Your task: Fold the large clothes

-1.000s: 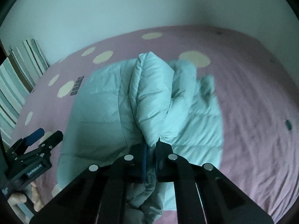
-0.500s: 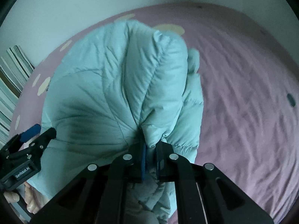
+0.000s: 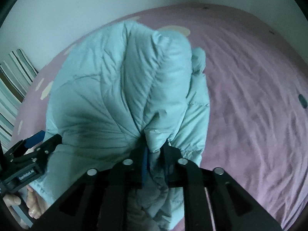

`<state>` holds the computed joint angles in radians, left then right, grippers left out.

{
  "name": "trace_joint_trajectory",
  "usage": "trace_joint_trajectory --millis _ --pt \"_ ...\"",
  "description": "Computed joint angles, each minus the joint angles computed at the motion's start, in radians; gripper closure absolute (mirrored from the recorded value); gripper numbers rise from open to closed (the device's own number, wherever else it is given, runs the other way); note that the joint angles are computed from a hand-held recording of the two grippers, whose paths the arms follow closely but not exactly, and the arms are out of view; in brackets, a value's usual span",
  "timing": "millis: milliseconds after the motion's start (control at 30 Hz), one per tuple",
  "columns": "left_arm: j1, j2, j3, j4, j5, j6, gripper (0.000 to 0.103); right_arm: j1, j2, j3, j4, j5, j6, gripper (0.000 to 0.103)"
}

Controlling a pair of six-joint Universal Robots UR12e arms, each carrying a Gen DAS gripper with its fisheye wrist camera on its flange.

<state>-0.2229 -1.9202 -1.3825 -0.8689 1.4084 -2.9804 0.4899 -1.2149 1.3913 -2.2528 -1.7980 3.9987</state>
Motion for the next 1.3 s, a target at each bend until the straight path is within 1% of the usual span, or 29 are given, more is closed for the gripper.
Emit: trace_joint_trajectory --millis 67,100,167,233,267,333,367,400,467,500,600,700,833,900,1000,1133,1300 --pt "0.010 0.023 -0.022 0.038 -0.021 -0.023 0.020 0.009 -0.013 0.005 -0.007 -0.026 0.008 0.076" --pt "0.015 0.035 -0.036 0.062 -0.037 -0.029 0.020 0.017 -0.024 0.010 -0.018 -0.054 0.012 0.075" --pt "0.017 0.044 -0.045 0.077 -0.056 -0.033 0.020 0.029 -0.038 0.016 -0.031 -0.085 0.013 0.075" --pt "0.020 0.051 -0.053 0.076 -0.091 -0.032 0.020 0.041 -0.047 0.020 -0.060 -0.090 0.003 0.075" --pt "0.017 0.051 -0.053 0.067 -0.093 -0.024 0.020 0.047 -0.045 0.016 -0.071 -0.084 -0.009 0.075" --pt "0.008 0.046 -0.051 0.046 -0.078 -0.011 0.020 0.054 -0.049 0.025 -0.074 -0.062 -0.027 0.075" --pt "0.005 0.043 -0.050 0.035 -0.072 -0.008 0.020 0.055 -0.045 0.024 -0.060 -0.039 -0.039 0.075" --pt "0.003 0.042 -0.054 0.025 -0.069 -0.009 0.020 0.057 -0.042 0.025 -0.041 -0.037 -0.045 0.075" --pt "0.003 0.035 -0.056 0.007 -0.080 -0.021 0.020 0.056 -0.029 0.020 -0.014 -0.036 -0.040 0.075" --pt "0.003 0.031 -0.055 0.000 -0.079 -0.023 0.019 0.050 -0.025 0.027 -0.009 -0.019 -0.033 0.074" --pt "0.000 0.005 -0.046 -0.032 -0.073 -0.016 0.017 0.038 -0.012 0.051 -0.034 0.009 -0.032 0.075" --pt "0.001 -0.005 -0.041 -0.035 -0.076 -0.020 0.017 0.040 -0.008 0.042 -0.024 0.003 -0.035 0.075" --pt "0.001 0.001 -0.037 -0.025 -0.073 -0.002 0.020 0.042 -0.011 0.042 -0.031 -0.001 -0.032 0.074" --pt "0.000 0.009 -0.043 -0.020 -0.073 -0.005 0.021 0.043 -0.015 0.044 -0.034 -0.007 -0.029 0.074" --pt "-0.001 0.021 -0.048 -0.014 -0.066 -0.016 0.021 0.056 -0.021 0.042 -0.028 -0.033 -0.023 0.072" --pt "-0.005 0.035 -0.050 -0.004 -0.051 -0.004 0.021 0.062 -0.033 0.035 -0.013 -0.053 -0.023 0.072" --pt "0.000 0.051 -0.043 0.024 -0.064 0.000 0.021 0.068 -0.051 0.028 -0.036 -0.093 -0.033 0.072"
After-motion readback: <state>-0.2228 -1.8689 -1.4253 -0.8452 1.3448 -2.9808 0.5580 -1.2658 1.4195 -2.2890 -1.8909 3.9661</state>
